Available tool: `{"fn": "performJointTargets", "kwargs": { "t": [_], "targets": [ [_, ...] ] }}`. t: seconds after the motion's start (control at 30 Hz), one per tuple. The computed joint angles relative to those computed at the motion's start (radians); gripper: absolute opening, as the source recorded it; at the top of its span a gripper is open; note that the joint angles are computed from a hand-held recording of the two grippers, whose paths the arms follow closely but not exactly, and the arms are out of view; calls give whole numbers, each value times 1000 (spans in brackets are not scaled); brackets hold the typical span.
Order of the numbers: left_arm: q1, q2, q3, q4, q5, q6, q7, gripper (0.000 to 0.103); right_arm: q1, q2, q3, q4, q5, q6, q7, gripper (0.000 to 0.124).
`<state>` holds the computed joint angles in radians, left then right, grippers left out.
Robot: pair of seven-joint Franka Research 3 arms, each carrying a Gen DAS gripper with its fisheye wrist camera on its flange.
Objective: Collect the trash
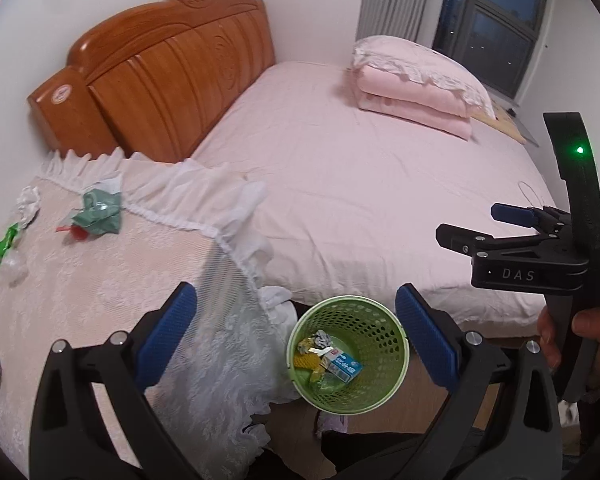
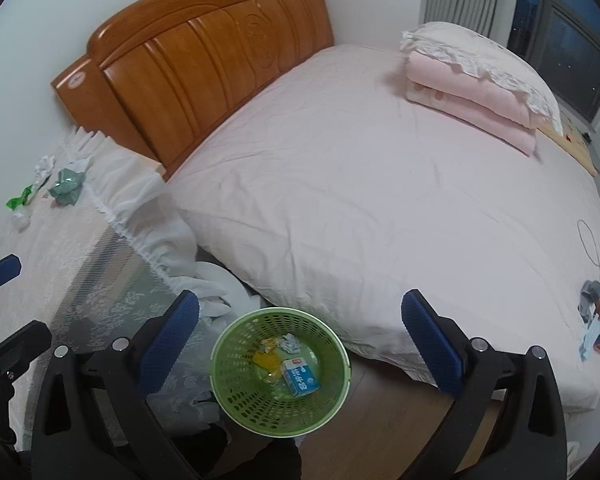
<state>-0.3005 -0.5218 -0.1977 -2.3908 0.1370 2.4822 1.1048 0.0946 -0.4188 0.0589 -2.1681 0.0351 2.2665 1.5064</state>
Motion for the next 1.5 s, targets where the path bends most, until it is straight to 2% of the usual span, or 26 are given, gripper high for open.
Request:
{"fn": "performJointTargets", "kwargs": {
  "t": [0.13,0.37,0.57,0.7,0.97,1.17,1.37,1.5],
  "targets": [
    [72,-127,5,-75,56,-49,-74,95,61,37,26,33,47,7,-28,100],
    [174,-320,57,-192,111,-152,-151,95,170,125,64,120,123,1,-67,100],
    [246,-429,101,-262,138,-213,-171,95,241,185,100,180,121,4,-66,100],
    [279,-472,127,-294,140,-223,-178,95,275,220,114,215,107,-11,-54,101],
    [319,-489,170,-331,141,-209,-137,95,318,308,120,288,81,-25,-42,100],
    [364,-417,214,-322,137,-143,-70,95,358,447,122,412,3,-18,-3,100],
    [415,-310,244,-281,126,-67,-3,95,418,654,87,626,-88,-33,129,100],
    [438,-258,257,-257,105,-36,37,95,434,798,53,800,-33,-67,261,100]
  ]
}}
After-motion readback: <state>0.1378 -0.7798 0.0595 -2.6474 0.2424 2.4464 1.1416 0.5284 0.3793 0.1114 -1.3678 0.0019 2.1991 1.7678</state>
